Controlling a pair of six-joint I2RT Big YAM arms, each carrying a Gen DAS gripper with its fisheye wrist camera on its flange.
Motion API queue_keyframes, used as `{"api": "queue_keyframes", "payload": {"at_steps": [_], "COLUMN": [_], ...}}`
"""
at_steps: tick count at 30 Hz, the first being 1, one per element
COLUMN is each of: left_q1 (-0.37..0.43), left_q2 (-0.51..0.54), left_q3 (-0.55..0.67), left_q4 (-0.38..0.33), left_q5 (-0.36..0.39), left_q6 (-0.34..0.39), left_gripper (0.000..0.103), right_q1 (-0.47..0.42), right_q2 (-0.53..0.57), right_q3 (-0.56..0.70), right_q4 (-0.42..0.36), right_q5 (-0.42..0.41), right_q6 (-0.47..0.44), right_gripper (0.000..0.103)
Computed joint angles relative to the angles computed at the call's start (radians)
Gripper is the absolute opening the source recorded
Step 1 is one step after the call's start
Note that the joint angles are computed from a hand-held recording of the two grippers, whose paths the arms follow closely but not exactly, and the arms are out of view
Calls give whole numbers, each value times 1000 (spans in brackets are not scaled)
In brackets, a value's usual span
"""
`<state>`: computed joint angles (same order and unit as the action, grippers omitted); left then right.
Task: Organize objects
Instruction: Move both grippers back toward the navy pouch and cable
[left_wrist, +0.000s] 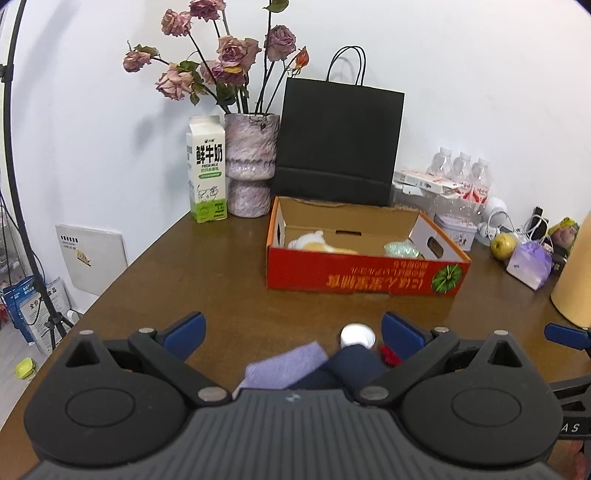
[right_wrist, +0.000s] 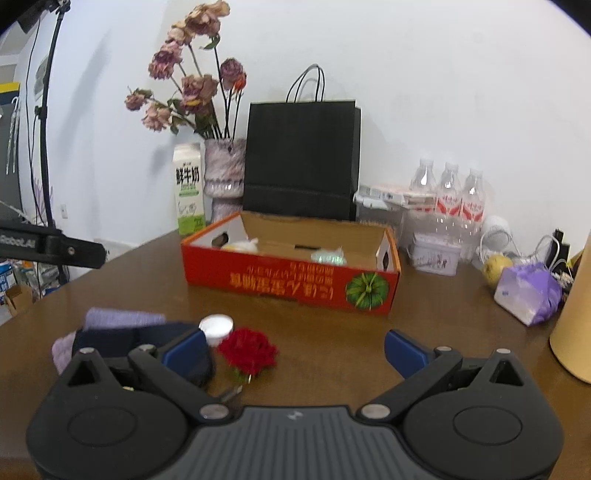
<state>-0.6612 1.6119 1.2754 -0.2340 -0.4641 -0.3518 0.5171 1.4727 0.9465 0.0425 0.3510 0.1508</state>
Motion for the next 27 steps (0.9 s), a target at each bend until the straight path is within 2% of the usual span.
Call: {"api": "queue_keyframes", "payload": {"at_steps": [2,5,11,14,17,27], "left_q1": [-2,0,-6,2,8,42], "left_q2": [-16,-45,-77,-103,-121,-142], "left_q3": [-33,-96,-176,-232,-264,-308], "left_q4": [15,74,106,166,195,182], "left_q5": [-5,9,-8,20,22,56], "left_q6": [6,11,34,37,46,46], "left_gripper": [103,103,103,103,103,103], "right_q1": [11,30,66,82,89,86], "right_q2": [-3,2,29,42,57,120], "right_q3": [-11,-23,-30,-32,-22,45], "right_q4": [-9,-24,-56,-63,-88,-184], "right_q5": [7,16,12,7,-8,-34], "right_q6": [7,19,55,55,47,68], "right_gripper": [103,103,103,103,103,103]}}
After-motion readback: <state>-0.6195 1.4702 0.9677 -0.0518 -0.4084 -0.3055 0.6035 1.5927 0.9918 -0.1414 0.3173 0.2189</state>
